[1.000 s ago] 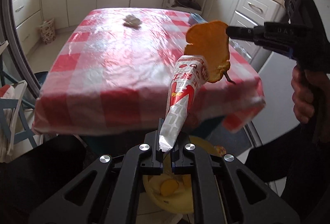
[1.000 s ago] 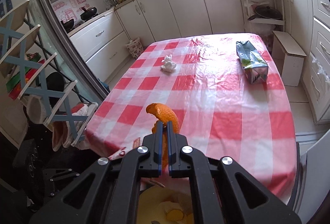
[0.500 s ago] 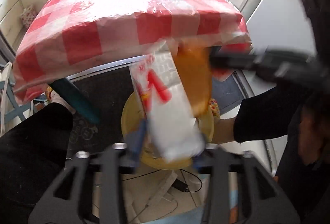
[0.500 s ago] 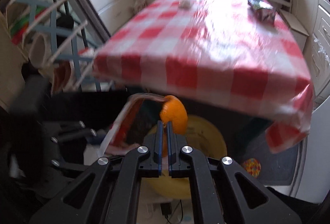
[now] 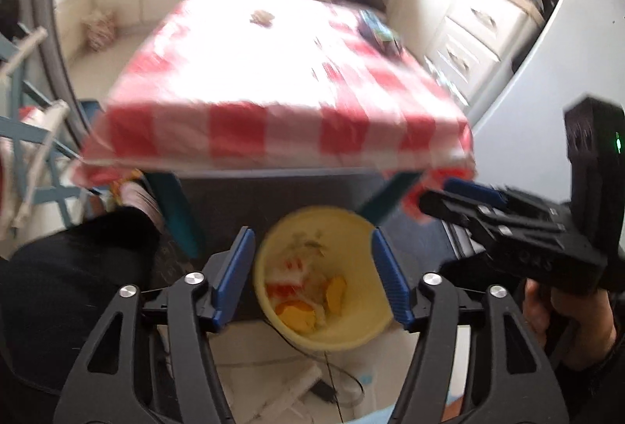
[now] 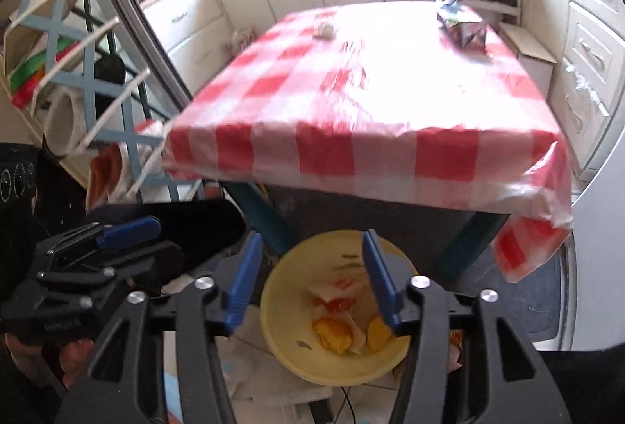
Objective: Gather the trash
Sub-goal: 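Lower the wrapper and peel into the yellow bucket and open both tools, then raise both tools back toward the table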
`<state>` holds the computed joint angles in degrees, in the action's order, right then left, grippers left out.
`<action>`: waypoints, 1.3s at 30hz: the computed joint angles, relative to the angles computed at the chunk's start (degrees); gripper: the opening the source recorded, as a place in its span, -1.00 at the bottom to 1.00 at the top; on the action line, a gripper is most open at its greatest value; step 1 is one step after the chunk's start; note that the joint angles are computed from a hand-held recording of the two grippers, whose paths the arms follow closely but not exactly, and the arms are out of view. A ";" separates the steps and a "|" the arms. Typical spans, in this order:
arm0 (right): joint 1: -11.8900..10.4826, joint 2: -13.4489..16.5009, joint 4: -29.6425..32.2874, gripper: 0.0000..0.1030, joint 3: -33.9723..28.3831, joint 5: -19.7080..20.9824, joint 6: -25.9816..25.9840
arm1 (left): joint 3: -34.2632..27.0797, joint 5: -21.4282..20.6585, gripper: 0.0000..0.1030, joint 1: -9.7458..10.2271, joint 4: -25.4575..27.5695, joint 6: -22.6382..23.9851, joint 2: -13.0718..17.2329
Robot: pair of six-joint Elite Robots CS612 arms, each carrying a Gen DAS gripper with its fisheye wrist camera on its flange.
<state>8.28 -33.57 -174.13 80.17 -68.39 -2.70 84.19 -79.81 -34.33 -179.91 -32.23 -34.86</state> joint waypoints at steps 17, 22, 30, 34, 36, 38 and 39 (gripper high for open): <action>0.56 0.78 -12.13 0.62 0.89 -9.16 8.65 | 2.74 15.09 0.75 -1.71 -6.41 -1.61 -0.93; 0.77 0.87 -12.62 0.65 0.81 -9.76 8.20 | 2.61 16.30 0.76 -1.89 -6.05 -1.69 -0.87; 0.80 0.78 -13.19 0.68 1.08 -9.85 7.83 | 2.53 17.31 0.78 -2.01 -5.78 -1.98 -0.78; 0.82 0.77 -13.10 0.70 1.08 -9.91 7.73 | 2.52 17.44 0.78 -2.04 -5.69 -1.99 -0.78; 0.84 0.74 -13.17 0.70 1.15 -9.95 7.57 | 2.52 17.46 0.79 -2.03 -5.76 -2.02 -0.77; 0.85 0.77 -13.16 0.70 1.12 -9.97 7.70 | 2.51 17.45 0.79 -2.01 -5.76 -2.03 -0.75; 0.86 0.77 -13.18 0.70 1.14 -10.00 7.66 | 2.54 17.52 0.79 -2.01 -5.75 -2.05 -0.75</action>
